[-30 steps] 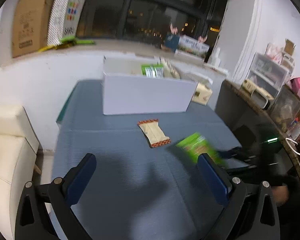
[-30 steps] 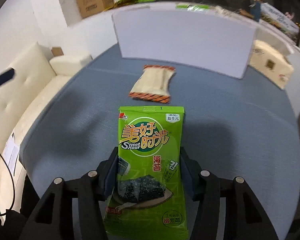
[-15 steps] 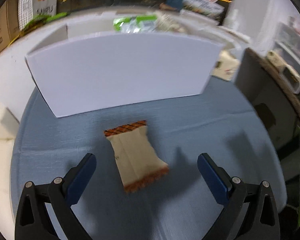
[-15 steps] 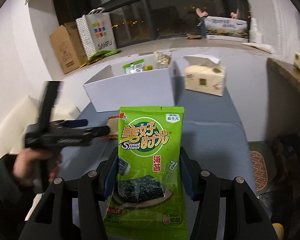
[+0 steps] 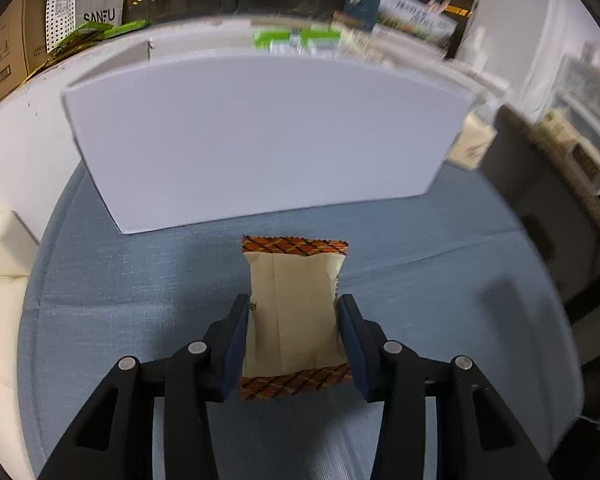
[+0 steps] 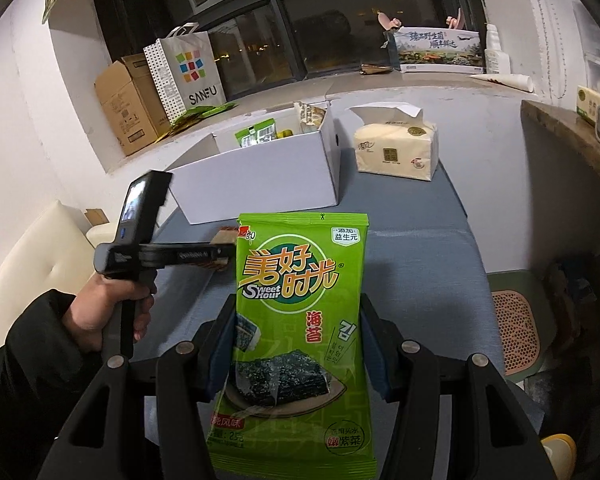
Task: Organize snacks
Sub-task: 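Grasp the green seaweed packet with the right tool while the left tool grasps the beige wafer, then lower the seaweed packet and wafer into the white box and open both tools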
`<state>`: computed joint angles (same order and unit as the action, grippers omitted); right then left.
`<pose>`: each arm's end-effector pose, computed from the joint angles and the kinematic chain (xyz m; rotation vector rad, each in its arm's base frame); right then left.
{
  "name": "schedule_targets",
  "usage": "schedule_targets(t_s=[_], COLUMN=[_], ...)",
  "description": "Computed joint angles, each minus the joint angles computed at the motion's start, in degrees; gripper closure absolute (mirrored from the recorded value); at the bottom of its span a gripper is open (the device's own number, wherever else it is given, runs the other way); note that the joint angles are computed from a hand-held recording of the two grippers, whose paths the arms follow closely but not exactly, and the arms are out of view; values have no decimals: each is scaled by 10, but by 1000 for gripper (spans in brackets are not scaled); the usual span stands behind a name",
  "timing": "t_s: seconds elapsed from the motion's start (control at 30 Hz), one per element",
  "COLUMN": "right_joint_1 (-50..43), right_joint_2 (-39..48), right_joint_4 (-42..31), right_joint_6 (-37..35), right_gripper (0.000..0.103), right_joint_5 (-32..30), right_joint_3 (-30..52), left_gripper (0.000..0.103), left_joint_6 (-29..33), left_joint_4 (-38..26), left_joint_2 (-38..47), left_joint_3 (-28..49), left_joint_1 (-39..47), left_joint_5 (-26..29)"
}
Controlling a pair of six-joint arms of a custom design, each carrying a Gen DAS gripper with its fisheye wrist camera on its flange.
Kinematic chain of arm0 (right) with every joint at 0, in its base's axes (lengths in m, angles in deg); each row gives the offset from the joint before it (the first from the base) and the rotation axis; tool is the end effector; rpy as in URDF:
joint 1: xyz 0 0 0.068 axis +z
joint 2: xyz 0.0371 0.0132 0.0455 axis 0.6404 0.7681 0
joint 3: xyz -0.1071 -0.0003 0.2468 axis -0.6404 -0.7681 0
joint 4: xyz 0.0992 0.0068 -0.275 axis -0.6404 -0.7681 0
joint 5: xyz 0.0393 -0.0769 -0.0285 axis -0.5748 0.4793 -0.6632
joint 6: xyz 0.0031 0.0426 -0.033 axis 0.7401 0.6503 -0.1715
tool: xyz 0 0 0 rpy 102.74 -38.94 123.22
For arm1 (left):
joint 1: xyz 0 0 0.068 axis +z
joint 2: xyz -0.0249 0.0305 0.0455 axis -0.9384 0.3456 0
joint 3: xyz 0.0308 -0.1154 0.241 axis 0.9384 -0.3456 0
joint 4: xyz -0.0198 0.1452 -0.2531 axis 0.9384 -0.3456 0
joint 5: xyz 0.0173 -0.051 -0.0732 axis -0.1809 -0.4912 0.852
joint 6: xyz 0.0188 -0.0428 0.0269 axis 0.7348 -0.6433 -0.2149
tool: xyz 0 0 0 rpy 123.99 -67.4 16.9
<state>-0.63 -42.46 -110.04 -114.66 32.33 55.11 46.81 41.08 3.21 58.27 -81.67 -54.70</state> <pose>0.0956 -0.0488 0.2607 -0.0862 2.2732 0.3921 0.2767 -0.0652 0.2345 0.3076 2.4718 -0.3385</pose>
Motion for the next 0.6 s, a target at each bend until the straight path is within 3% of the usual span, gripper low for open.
schedule_targets(t_s=[0.2,0.3,0.47,0.6], right_joint_1=[124,190,293,353], right_joint_2=[1,31,134,276], right_joint_4=[77,137,257,347], right_joint_6=[99,161,242,303], right_gripper=[43,43,43,43], right_joint_5=[45,70,116,141], right_joint_3=[-13,-2,58,150], left_gripper=[55,55,55,55], left_joint_6=[25,39,43,39], left_joint_4=[-60,-72,-59,-39], left_joint_2=[-137,-149,-97,-6], left_joint_3=[0,38,131,227], left_joint_1=[73,115,153,154], left_joint_5=[76,112,142,141])
